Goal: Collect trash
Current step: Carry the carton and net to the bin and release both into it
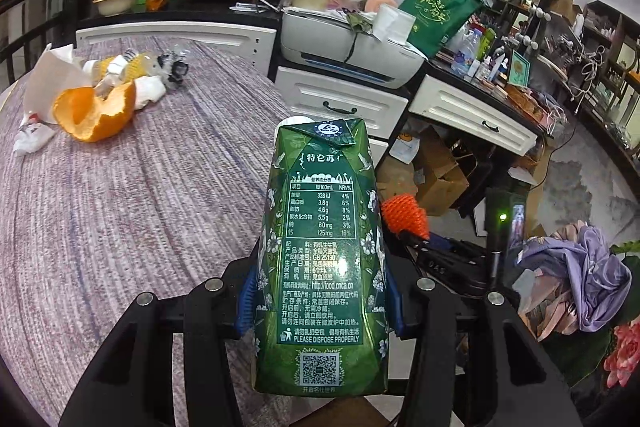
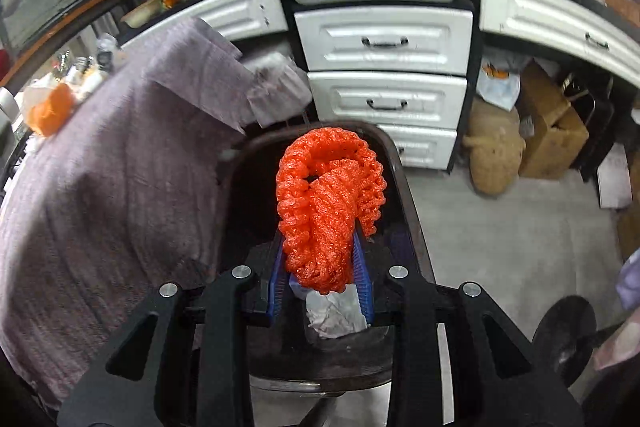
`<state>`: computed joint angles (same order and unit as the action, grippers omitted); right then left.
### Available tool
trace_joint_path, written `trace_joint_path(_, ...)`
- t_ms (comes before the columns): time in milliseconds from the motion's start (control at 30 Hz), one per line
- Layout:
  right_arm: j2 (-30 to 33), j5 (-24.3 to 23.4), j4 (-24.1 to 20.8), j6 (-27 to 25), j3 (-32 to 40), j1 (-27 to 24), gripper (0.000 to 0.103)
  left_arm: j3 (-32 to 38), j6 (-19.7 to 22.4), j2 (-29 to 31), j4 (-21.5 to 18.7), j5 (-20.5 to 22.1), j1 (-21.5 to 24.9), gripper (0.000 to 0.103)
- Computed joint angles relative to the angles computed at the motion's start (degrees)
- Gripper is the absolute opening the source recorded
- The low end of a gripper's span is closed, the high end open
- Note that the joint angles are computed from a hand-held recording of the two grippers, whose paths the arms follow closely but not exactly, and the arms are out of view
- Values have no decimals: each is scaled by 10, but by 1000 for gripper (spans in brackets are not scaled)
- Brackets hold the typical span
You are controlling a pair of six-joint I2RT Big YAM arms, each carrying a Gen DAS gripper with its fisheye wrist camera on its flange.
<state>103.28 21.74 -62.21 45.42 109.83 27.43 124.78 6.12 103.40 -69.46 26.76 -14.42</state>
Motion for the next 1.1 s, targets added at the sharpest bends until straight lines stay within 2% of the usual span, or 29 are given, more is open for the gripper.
trace_joint_path(33, 1, -4, 2, 3, -3, -1, 31, 3, 2, 3, -2, -1, -3, 49)
trace_joint_path(67, 2, -6, 2, 8, -7, -3, 38, 6, 5, 6, -4, -4, -7, 49)
trace_joint_path(133, 2, 0, 0, 20, -12, -3, 61, 9, 10, 9, -7, -7, -12, 49)
trace_joint_path(167, -2, 11, 0, 29, -17, -2, 79, 11, 12, 11, -10, -9, -15, 49)
trace_joint_path(200, -5, 18, 4, 34, -23, 0, 83, 13, 15, 14, -13, -10, -17, 49)
trace_joint_path(333, -23, 40, 8, 41, -34, 5, 83, 20, 24, 21, -22, -17, -27, 49)
trace_joint_path(567, -64, 115, -1, 59, -57, 20, 87, 47, 28, 47, -46, -20, -44, 49)
trace_joint_path(767, -98, 149, 0, 81, -81, 24, 87, 89, 44, 80, -81, -24, -63, 49)
trace_joint_path(1100, -139, 193, 3, 116, -116, 29, 87, 234, 70, 182, -197, -39, -93, 49)
